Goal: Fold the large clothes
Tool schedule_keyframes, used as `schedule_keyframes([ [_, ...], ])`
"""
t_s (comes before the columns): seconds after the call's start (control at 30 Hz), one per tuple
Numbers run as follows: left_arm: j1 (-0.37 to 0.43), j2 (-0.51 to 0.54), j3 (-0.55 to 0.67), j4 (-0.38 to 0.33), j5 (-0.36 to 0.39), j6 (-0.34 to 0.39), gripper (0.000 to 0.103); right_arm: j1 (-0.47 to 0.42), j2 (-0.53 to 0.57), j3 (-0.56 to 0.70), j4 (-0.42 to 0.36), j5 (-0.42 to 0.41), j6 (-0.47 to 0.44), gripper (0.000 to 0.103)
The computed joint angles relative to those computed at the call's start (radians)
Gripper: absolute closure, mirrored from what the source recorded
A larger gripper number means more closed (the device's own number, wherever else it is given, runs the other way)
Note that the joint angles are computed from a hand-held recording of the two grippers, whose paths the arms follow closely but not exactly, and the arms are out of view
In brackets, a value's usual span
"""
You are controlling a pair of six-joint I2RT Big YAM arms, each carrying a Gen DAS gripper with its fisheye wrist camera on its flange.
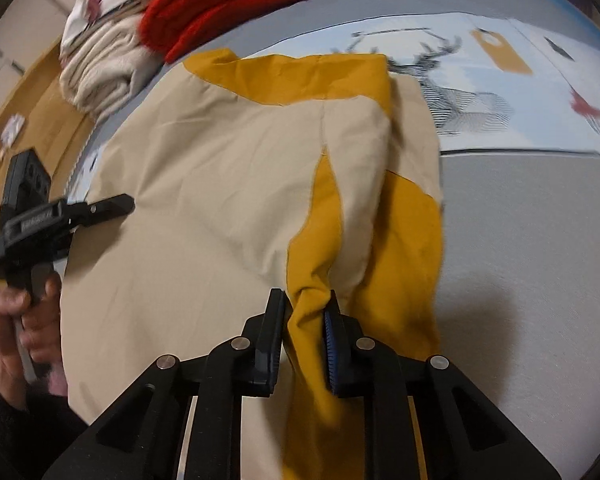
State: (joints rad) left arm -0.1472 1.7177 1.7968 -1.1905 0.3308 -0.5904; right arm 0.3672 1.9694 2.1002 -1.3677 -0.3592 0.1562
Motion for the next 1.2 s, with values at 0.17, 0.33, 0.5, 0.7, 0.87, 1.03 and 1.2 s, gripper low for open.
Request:
schedule_keyframes([
  [0.17,0.017,-0.072,-0.017,-0.042,-0.083,0.026,0.042,0.022,0.006,0.016,-0.063,0.040,-0.019,0.083],
  [0.33,-0.063,-0.174,-0.051,-0.091,-0.104,0.194,0.042,0.012,-0.049,-0.038,-0.045,0.118,0.031,0.083],
  [0.5,-0.222,-0.154,-0.106,-0.198,-0.321,0.331,0.037,0.030,-0.160,-0.143,0.025,0.152,-0.038,0.077],
  [0.7,-0.269,-0.244,-0.185,-0.148,-0.472,0.182,0.033,0.081,-0.193,-0.230,-0.129,0.375,-0.148,0.067],
  [0.87,-0.406,-0.411,-0.252,-0.163,-0.689,0.043,0.020,0.096,-0.414,-0.385,0.063,0.412,-0.037,0.054],
  [1.03,-0.572,-0.502,-0.246,-0.220,-0.852,-0.133,0.014,0.195,-0.689,-0.572,0.288,0.566,0.020,0.000],
  [1.2,-0.745,-0.513,-0.227,-0.307,-0.970,-0.380,0.006,0.292,-0.821,-0.628,0.273,0.654,0.123,0.000],
])
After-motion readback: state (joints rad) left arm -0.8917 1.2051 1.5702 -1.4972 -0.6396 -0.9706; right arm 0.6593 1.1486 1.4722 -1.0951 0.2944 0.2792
